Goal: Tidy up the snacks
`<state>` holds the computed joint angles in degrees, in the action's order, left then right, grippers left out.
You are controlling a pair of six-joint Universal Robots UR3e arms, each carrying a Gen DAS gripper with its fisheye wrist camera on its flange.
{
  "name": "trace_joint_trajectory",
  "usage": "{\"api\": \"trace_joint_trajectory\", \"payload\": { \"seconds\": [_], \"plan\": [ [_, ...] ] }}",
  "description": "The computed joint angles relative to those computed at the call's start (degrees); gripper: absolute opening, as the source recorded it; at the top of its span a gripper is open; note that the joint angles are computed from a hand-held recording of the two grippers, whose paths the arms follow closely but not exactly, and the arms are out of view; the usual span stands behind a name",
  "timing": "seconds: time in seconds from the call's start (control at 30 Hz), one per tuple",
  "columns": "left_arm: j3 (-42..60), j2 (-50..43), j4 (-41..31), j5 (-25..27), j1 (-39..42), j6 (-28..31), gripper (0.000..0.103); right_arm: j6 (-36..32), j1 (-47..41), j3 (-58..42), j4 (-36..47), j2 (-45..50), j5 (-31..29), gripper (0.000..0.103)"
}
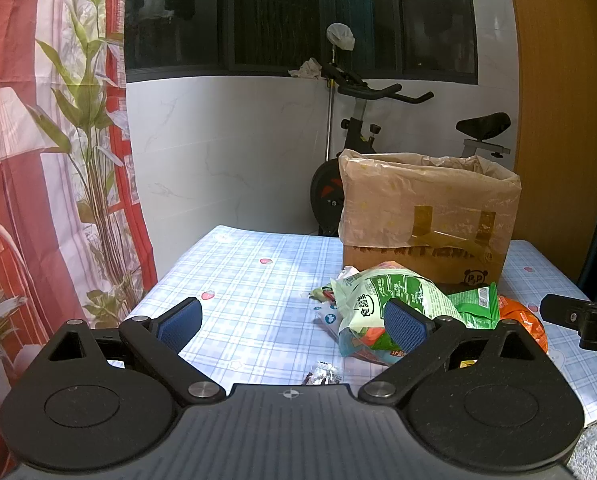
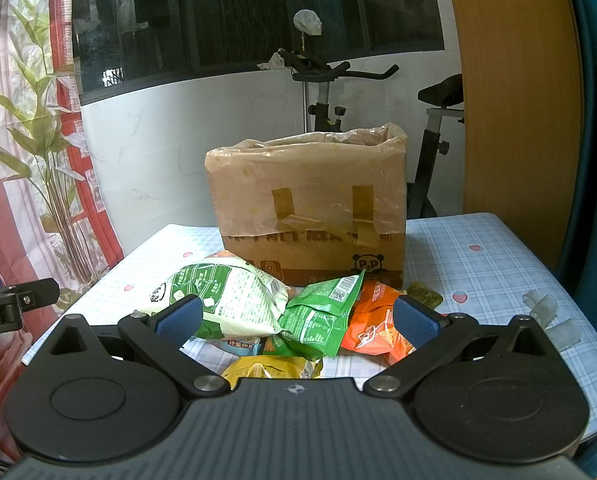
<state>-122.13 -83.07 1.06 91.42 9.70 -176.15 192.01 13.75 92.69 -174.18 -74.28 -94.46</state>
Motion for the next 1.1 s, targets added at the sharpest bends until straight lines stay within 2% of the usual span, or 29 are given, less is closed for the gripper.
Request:
{"api": "trace_joint_trajectory", "payload": {
  "seconds": [0.33,0.6,0.7,0.9,1.1],
  "plan": [
    [0.44,-1.42,0.80,-1.19,0.43,0.66,0.099,0.05,0.06,0.48,-0.35,0.24,0.22,0.103],
    [8.40,-9.41,1.99,-6.58,2.38,3.29,0.099,-4.08,-2.67,-5.98,1.88,5.27,2.41,0.103],
    [13.03,-13.29,-0.56,-8.56,2.54,2.68,0.099,-4.51,-4.19,-8.98,3.14,7.75,3.65,0.103],
    [22.43,-19.32,-12.10,-16.64,4.77,0.70,0.099,-5.86,-6.08,-14.63,6.46,12.42,5.43,0.103],
    [25.83,-23.91,-10.53,-15.40,4.31,-0.87,0.099,-7.72,-6.67,-19.38,9.22,16.31,6.84,0.103]
  ]
}}
